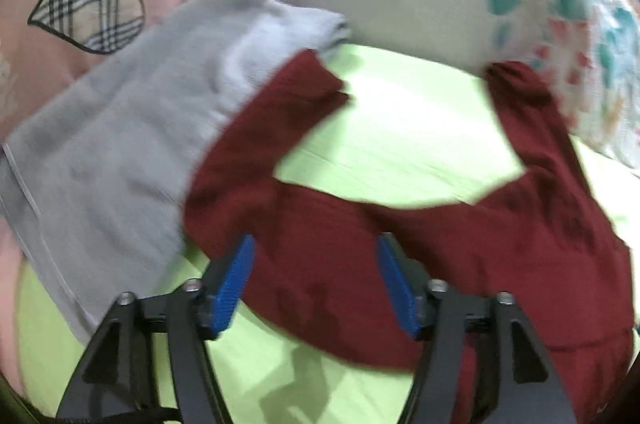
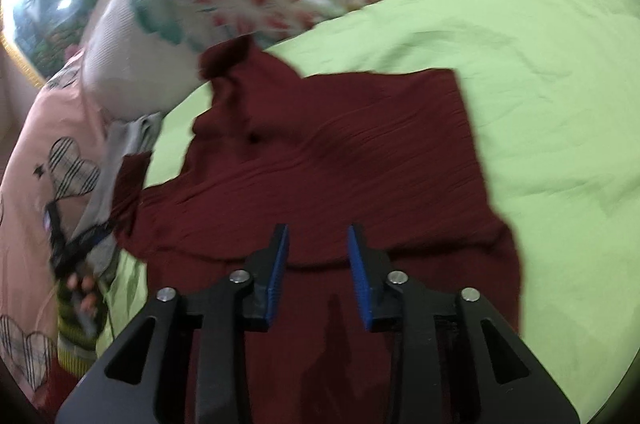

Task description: Fold large clothes

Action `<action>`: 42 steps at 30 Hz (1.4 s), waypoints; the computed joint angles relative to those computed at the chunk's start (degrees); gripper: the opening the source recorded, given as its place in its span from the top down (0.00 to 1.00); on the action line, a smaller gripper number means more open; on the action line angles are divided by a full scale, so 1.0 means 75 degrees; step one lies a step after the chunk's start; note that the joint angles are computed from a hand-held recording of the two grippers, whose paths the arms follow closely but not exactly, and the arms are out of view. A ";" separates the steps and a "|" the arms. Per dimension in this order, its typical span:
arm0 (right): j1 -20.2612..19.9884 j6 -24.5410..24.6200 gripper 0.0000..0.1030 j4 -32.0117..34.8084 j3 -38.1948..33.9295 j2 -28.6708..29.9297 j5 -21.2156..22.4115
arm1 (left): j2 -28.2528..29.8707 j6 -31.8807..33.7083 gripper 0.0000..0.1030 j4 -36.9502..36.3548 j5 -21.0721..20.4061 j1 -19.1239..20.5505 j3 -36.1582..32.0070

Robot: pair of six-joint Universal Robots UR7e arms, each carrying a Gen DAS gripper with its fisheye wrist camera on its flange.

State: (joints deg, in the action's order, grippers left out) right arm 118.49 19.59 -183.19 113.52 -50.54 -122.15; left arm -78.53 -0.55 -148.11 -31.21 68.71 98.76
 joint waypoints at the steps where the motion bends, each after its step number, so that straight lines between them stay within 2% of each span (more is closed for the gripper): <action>1: 0.0020 0.0036 0.67 0.0014 -0.0046 0.0092 0.0084 | 0.0182 0.0065 0.28 0.0057 0.0120 0.0076 -0.0261; 5: 0.0078 0.0064 0.67 0.0180 -0.0196 0.0349 0.0286 | 0.1092 0.0393 0.25 0.0401 0.0590 0.0350 -0.1514; 7: 0.0079 0.0091 0.67 0.0284 -0.0216 0.0387 0.0337 | 0.1500 0.0874 0.22 0.0127 0.0763 0.0413 -0.1970; 8: 0.0073 0.0111 0.67 0.0311 -0.0208 0.0397 0.0339 | 0.1845 0.1151 0.21 0.0010 0.1033 0.0464 -0.2352; 11: 0.0035 0.0194 0.67 0.0454 -0.0283 0.0479 0.0375 | 0.2481 0.1393 0.21 0.0310 0.1287 0.0677 -0.3208; 13: 0.0014 0.0250 0.67 0.0494 -0.0241 0.0465 0.0403 | 0.2691 0.1359 0.50 0.0576 0.1295 0.0787 -0.3544; 14: 0.0007 0.0265 0.67 0.0512 -0.0227 0.0465 0.0393 | 0.2700 0.1168 0.91 0.0869 0.1291 0.0821 -0.3618; 16: 0.0009 0.0288 0.67 0.0522 -0.0200 0.0449 0.0361 | 0.2358 0.0782 0.93 0.1109 0.0538 0.0827 -0.3413; 19: 0.0026 0.0294 0.67 0.0351 -0.0110 0.0408 0.0351 | 0.1685 0.0969 0.94 0.0428 -0.0327 0.0588 -0.2555; 22: 0.0037 0.0279 0.67 0.0156 -0.0062 0.0404 0.0467 | 0.0810 0.0679 0.94 0.0363 -0.1630 0.0226 -0.1586; 23: 0.0046 0.0270 0.67 0.0102 -0.0054 0.0409 0.0507 | 0.0473 0.0544 0.94 0.0374 -0.2262 0.0073 -0.1217; 25: 0.0066 0.0282 0.67 0.0020 -0.0047 0.0424 0.0609 | 0.0147 0.0336 0.94 0.0448 -0.3117 -0.0145 -0.0829; 26: 0.0081 0.0268 0.67 -0.0023 -0.0030 0.0427 0.0664 | -0.0049 0.0235 0.94 0.0495 -0.3808 -0.0261 -0.0575; 27: 0.0087 0.0267 0.67 -0.0016 -0.0029 0.0427 0.0688 | -0.0123 0.0139 0.94 0.0556 -0.4202 -0.0354 -0.0437; 29: 0.0094 0.0314 0.67 -0.0045 0.0031 0.0398 0.0713 | -0.0147 -0.0083 0.94 0.0829 -0.5378 -0.0444 -0.0259; 32: 0.0102 0.0431 0.67 -0.0122 0.0177 0.0312 0.0617 | 0.0156 -0.0228 0.94 0.1030 -0.6333 -0.0535 -0.0147; 37: 0.0004 0.0575 0.67 -0.0076 0.0350 0.0164 0.0441 | 0.1204 -0.0576 0.93 0.1330 -0.6725 -0.0550 -0.0183; 42: -0.0170 0.0728 0.67 0.0187 0.0377 0.0028 0.0379 | 0.2153 -0.0931 0.92 0.1599 -0.6522 -0.0262 -0.0510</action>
State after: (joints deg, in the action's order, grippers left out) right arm 117.21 25.05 -181.79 116.34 -50.34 -119.31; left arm -62.38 -7.53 -136.11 -80.13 66.74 94.94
